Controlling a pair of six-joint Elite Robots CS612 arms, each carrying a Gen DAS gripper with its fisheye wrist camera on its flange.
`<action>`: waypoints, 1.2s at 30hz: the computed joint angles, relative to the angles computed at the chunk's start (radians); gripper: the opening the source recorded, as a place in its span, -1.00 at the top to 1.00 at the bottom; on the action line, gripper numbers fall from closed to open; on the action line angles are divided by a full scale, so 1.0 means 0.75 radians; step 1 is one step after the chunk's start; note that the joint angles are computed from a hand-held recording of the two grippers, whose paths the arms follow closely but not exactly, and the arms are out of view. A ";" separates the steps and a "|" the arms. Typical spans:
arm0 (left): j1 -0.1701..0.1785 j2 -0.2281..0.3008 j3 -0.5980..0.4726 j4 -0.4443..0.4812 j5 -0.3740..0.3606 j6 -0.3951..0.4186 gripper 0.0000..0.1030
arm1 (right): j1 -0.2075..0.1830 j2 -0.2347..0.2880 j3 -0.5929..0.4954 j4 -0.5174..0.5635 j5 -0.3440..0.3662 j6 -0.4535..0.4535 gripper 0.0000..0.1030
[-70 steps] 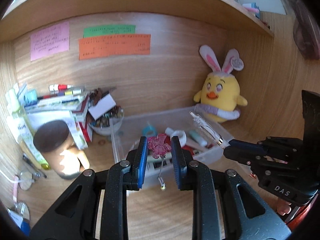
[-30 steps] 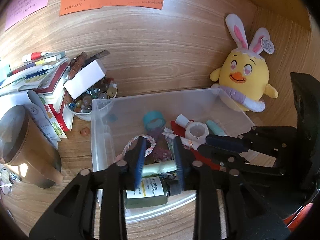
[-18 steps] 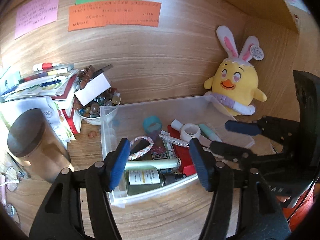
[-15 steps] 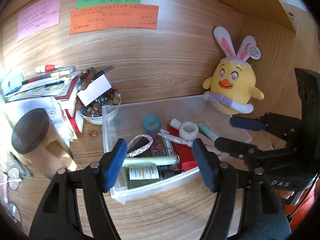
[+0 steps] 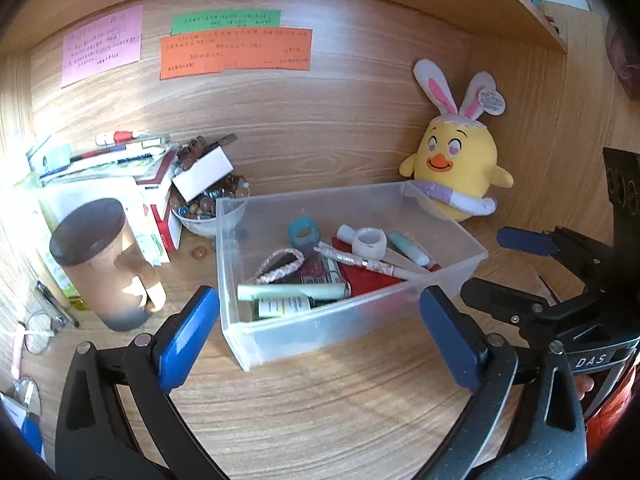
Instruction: Organize objects
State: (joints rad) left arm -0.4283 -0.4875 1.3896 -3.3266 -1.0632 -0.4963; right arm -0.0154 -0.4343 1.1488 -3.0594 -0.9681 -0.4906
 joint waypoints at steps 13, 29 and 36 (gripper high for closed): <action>-0.008 0.010 0.007 -0.011 -0.013 -0.023 -0.97 | -0.009 -0.008 0.047 -0.058 -0.010 0.028 -0.77; -0.010 0.005 0.018 -0.025 -0.018 -0.023 -0.97 | -0.009 -0.009 0.051 -0.064 -0.007 0.030 -0.81; -0.012 0.002 0.022 -0.028 -0.019 -0.023 -0.97 | -0.008 -0.009 0.053 -0.069 -0.006 0.033 -0.82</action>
